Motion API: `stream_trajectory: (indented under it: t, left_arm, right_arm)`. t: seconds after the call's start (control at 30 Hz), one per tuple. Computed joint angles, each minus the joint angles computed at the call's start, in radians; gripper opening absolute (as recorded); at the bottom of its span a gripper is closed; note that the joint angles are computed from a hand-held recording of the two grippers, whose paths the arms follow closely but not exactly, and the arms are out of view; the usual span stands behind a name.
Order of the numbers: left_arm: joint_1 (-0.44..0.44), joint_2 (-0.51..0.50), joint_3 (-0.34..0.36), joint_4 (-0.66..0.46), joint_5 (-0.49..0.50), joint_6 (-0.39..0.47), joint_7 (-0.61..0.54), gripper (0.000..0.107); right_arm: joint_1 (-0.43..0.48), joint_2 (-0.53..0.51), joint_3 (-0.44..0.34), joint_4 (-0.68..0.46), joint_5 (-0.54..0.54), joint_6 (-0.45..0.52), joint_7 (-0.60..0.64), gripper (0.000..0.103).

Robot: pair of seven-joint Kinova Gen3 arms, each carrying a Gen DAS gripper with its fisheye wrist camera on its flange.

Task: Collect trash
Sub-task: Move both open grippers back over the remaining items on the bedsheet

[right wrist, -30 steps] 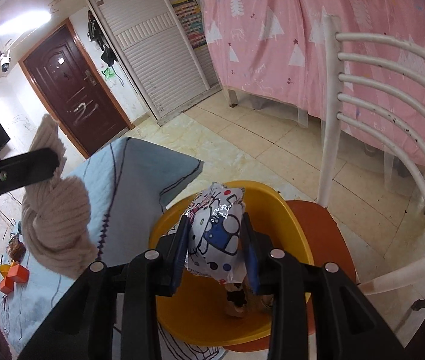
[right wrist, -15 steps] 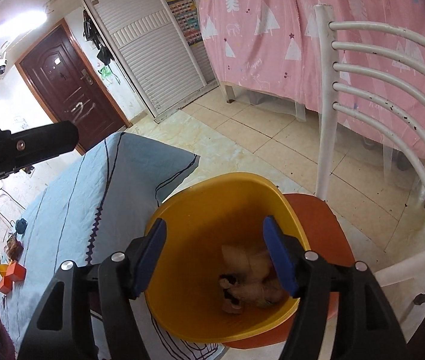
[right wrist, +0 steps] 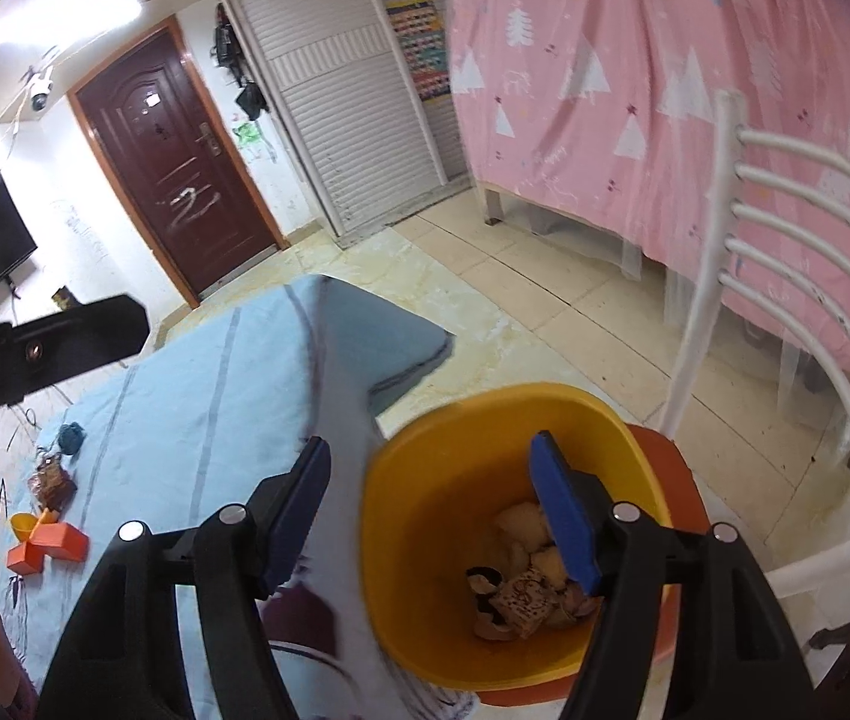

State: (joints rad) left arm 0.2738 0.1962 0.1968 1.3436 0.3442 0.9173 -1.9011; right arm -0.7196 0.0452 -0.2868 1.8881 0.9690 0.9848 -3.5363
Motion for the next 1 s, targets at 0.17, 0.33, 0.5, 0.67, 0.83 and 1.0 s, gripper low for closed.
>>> stream_trajectory:
  t: [0.17,0.33,0.5,0.67,0.83,1.0]
  left_arm:
    - [-0.069,-0.055,-0.033,0.036,0.043,0.001,-0.042,0.054]
    - [-0.133,-0.090,-0.065,0.055,0.096,0.015,-0.093,0.054]
    - [-0.190,-0.116,-0.097,0.074,0.134,0.032,-0.149,0.054]
    - [-0.236,-0.123,-0.128,0.085,0.139,0.026,-0.171,0.055]
    - [-0.267,-0.109,-0.147,0.082,0.081,-0.006,-0.146,0.058]
    - [-0.317,-0.068,-0.163,0.045,0.046,0.001,-0.127,0.058]
  right_arm:
    - [-0.023,0.052,0.006,-0.092,0.008,0.009,0.084,0.065]
    - [-0.057,0.112,0.035,-0.188,-0.001,-0.010,0.178,0.066]
    - [-0.102,0.166,0.072,-0.269,-0.014,-0.025,0.247,0.067]
    - [-0.144,0.232,0.108,-0.372,-0.052,-0.028,0.343,0.067]
    - [-0.175,0.293,0.146,-0.476,-0.102,-0.045,0.453,0.067]
    - [-0.201,0.354,0.182,-0.569,-0.160,-0.063,0.560,0.067]
